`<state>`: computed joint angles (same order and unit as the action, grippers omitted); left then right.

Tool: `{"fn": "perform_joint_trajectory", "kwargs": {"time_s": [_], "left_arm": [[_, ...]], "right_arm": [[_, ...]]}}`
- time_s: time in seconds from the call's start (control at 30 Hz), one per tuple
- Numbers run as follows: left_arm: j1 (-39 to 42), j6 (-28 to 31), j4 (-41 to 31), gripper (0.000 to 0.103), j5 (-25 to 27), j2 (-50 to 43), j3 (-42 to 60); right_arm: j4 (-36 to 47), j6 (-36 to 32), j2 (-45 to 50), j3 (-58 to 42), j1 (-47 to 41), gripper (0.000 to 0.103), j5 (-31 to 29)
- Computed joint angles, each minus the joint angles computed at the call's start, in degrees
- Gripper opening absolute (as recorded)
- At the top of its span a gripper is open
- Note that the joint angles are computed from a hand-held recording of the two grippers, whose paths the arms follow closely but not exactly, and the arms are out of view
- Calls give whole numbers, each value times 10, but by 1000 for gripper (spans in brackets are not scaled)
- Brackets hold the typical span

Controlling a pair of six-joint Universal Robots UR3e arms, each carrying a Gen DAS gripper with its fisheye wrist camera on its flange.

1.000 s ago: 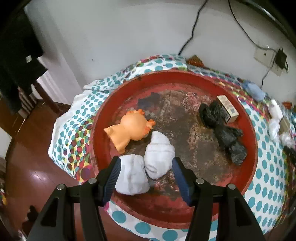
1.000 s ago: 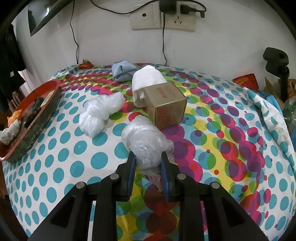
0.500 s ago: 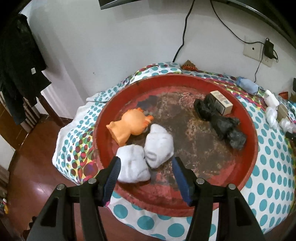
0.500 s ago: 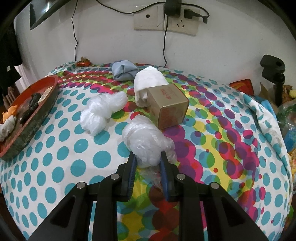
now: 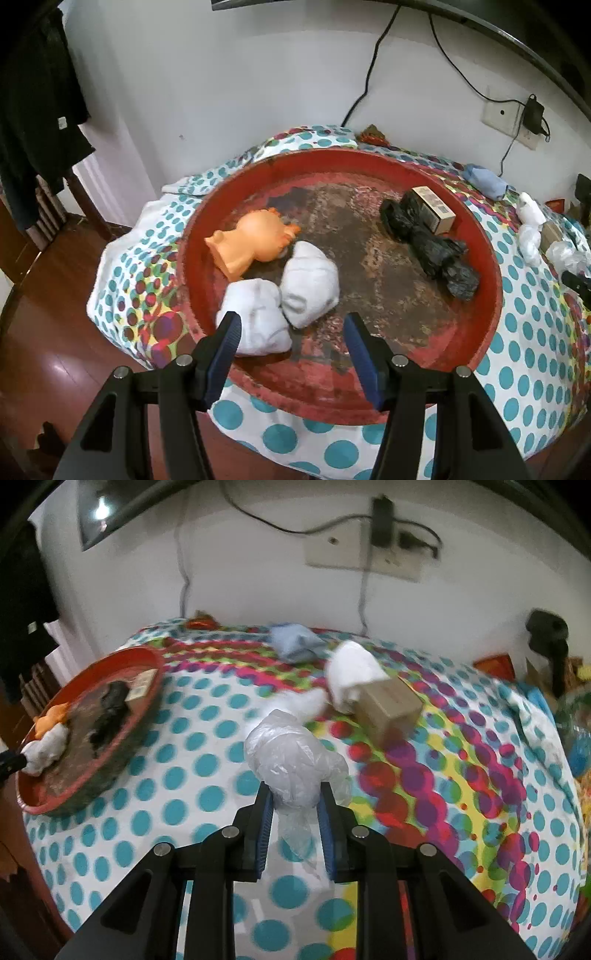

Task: Organize objects
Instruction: 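Carry the clear plastic bag onto the red tray and open the right gripper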

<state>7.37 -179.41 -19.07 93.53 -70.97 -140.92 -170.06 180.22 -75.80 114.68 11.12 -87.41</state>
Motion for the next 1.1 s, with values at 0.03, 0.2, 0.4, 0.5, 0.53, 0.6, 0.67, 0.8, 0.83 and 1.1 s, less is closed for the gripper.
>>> {"fn": "perform_joint_trajectory", "kwargs": {"time_s": [0.03, 0.2, 0.4, 0.5, 0.53, 0.6, 0.67, 0.8, 0.83, 1.1], "left_arm": [[-5, 1, 6, 59, 9, -3, 0], [-14, 0, 12, 59, 24, -7, 0], [-4, 4, 8, 59, 20, -3, -2], [5, 7, 6, 59, 13, 3, -5], [8, 8, 6, 59, 11, 4, -6], [10, 10, 4, 59, 13, 4, -6], [13, 12, 5, 59, 14, 2, -6], [31, 18, 2, 59, -4, 12, -13], [31, 17, 3, 59, -2, 11, -13], [42, 22, 5, 59, -9, 12, -18]], "right_arm": [[6, 3, -2, -6, 9, 22, 4], [13, 37, 2, -37, 50, 22, 26], [53, 35, 48, -128, 123, 22, 6], [80, 35, 80, -186, 150, 22, 6], [90, 35, 94, -209, 161, 22, 4], [109, 35, 115, -246, 177, 22, 4], [133, 32, 142, -291, 194, 22, 2], [171, 22, 184, -361, 220, 22, 0], [185, 19, 198, -385, 227, 22, -1], [270, 10, 290, -519, 257, 22, -6]]}}
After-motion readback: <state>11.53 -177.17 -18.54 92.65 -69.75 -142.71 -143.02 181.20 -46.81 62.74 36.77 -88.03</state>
